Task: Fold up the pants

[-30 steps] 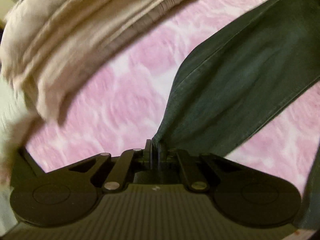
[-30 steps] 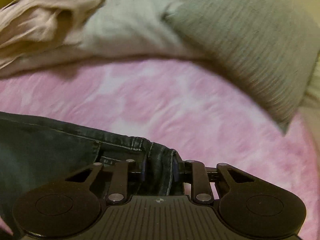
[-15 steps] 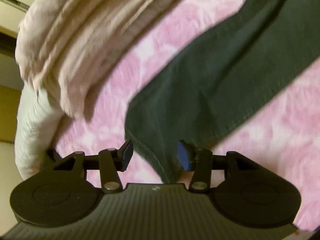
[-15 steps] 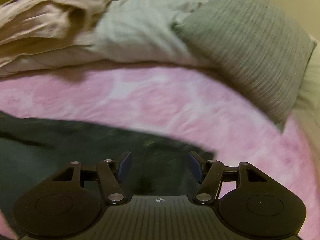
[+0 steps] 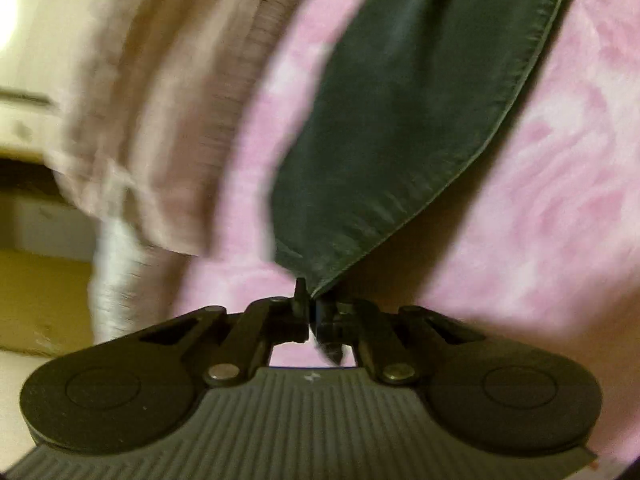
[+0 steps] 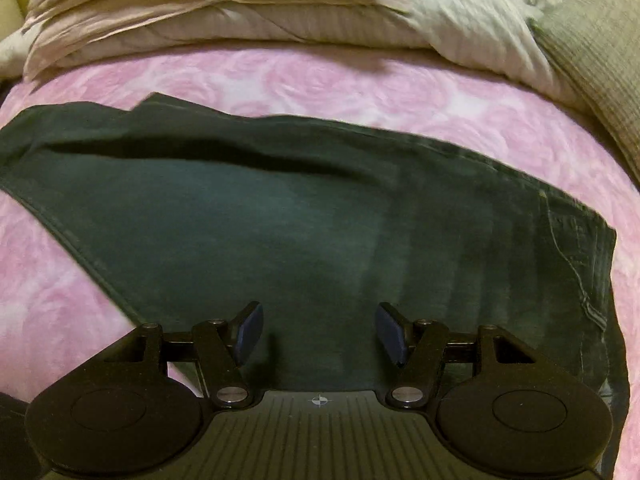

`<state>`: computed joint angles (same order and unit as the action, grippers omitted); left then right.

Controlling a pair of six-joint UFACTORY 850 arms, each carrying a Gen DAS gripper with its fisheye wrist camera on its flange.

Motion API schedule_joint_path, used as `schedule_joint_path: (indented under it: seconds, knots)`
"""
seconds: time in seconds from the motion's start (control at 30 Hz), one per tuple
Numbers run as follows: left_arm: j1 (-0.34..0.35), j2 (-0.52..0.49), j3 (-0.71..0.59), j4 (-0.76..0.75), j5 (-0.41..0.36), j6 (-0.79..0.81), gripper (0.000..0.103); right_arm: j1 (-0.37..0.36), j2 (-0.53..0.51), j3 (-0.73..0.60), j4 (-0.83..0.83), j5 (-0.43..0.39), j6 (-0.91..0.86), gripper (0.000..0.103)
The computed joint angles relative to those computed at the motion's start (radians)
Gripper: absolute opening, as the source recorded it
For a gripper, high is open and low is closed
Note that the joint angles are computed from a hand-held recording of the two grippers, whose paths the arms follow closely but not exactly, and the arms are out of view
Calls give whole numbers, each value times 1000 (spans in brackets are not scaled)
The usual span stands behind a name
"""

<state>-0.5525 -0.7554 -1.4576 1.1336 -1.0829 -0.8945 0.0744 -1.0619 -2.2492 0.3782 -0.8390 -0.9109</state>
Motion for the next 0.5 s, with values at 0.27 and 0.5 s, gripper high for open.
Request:
schedule_joint_path:
  seconds: [0.27, 0.5]
  knots:
    - [-35, 121, 140, -247, 104, 235, 12, 47, 111, 146, 22, 53, 15, 59]
    - [35, 282, 297, -331, 266, -97, 30, 60, 177, 246, 28, 99, 2, 59]
